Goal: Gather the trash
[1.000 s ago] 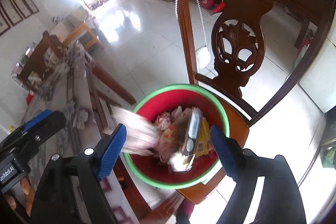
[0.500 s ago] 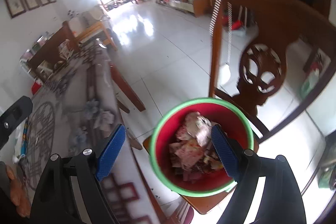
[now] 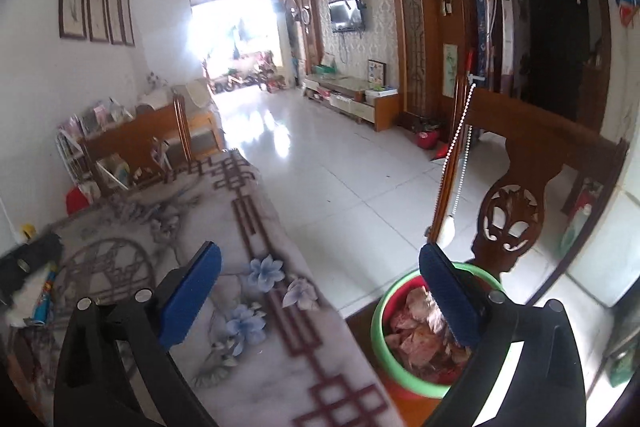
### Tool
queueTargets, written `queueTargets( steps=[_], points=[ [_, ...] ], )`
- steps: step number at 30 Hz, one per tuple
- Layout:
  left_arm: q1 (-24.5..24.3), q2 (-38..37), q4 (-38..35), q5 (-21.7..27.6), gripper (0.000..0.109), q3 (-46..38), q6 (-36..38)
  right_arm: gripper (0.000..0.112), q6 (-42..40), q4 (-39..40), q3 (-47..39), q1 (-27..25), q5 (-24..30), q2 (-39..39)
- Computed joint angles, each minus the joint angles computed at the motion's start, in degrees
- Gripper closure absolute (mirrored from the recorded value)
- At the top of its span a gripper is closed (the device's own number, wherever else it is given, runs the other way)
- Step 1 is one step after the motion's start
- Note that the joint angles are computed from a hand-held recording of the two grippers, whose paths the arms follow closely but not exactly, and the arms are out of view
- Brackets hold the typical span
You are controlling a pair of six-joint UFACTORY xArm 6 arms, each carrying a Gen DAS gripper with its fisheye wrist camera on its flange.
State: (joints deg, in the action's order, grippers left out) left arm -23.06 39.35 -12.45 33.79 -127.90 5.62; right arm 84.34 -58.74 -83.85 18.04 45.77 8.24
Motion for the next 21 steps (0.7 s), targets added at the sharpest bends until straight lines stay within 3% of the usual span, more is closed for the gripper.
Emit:
queueTargets(
  steps=[3, 5, 11, 13, 17, 21],
  points=[
    [2.13, -4.09, -1.00, -4.53, 0.011, 6.93, 1.83, 0.017, 1.20, -4.46, -5.55, 5.32, 9.12, 3.82],
    [3.41, -6.57, -2.43, -7.13, 0.011, 11.00, 4.44, 0.017, 2.89, -8.72, -8.08, 8.53, 12.14, 6.05],
    [6.34, -11.02, -10.00, -10.40, 0.011, 17.35, 12.42, 0.017, 3.05, -8.49, -11.60, 11.31, 7.21, 9.22],
    [6.79, -11.82, -9.29, -11.84, 0.011, 18.84, 12.79, 0.017, 3.72, -6.59, -12.41, 11.20, 5.09, 9.79],
    [7.81, -14.27, -3.58, -17.09, 0.011, 23.93, 10.22, 0.017, 4.85, -5.51, -14.45, 12.33, 5.76, 11.09],
    [8.22, -15.98, -8.77, -17.15, 0.011, 26.07, 15.81, 0.017, 4.57, -6.66, -16.84, 13.99, 7.68, 12.64]
  ],
)
